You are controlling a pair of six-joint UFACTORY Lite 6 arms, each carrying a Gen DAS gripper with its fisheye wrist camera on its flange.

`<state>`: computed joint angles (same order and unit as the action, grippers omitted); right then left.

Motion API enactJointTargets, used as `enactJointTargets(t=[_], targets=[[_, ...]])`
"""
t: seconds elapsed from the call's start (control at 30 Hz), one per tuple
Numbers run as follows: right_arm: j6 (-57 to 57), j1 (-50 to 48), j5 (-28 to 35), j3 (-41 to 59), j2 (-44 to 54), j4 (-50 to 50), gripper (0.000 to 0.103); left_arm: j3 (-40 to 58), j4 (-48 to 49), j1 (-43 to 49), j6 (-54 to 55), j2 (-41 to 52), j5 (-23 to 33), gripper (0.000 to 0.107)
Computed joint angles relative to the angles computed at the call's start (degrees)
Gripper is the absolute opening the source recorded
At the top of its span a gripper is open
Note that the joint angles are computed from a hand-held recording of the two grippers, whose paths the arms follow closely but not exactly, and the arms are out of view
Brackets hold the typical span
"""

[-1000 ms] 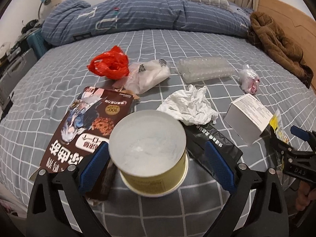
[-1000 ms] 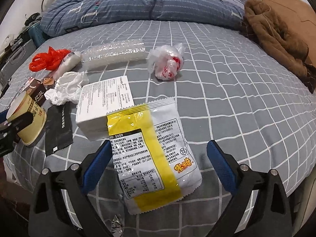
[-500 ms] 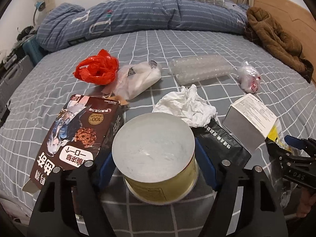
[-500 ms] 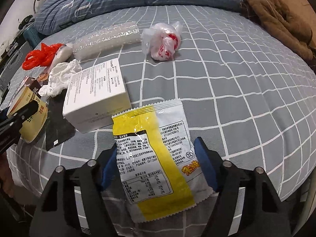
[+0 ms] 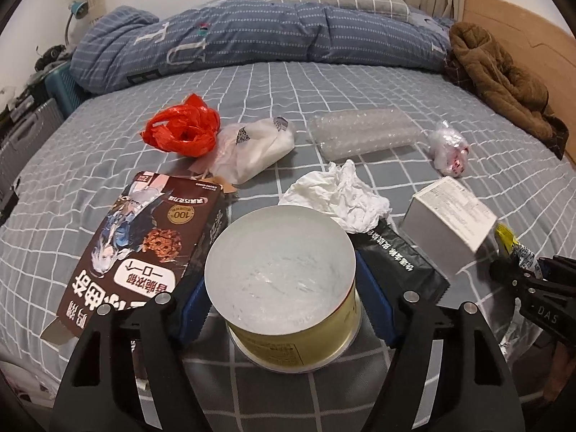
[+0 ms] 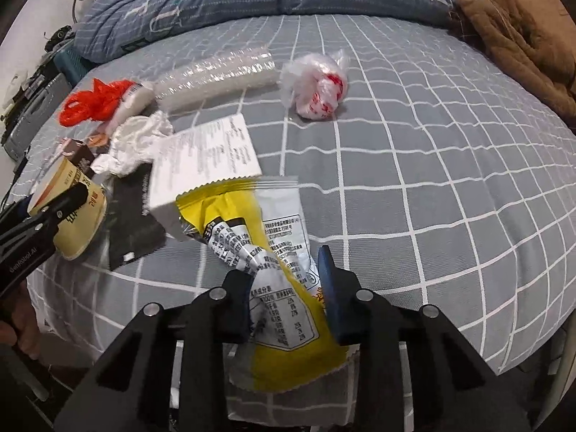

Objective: Collect trash
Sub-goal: 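Grasp the yellow paper cup with the left tool while the right tool grasps the yellow snack wrapper, then carry the cup and wrapper in both tools down toward the black trash bin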

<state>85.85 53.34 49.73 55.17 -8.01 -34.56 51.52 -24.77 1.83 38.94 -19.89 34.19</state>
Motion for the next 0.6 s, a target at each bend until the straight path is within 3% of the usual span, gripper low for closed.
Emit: enactJointTargets(t=[0.6], targets=[[7.5, 12.3, 12.2, 6.7, 0.4, -5.2, 0.023, -0.9, -9.8, 15.9, 12.7, -10.5, 15.9, 0.071]])
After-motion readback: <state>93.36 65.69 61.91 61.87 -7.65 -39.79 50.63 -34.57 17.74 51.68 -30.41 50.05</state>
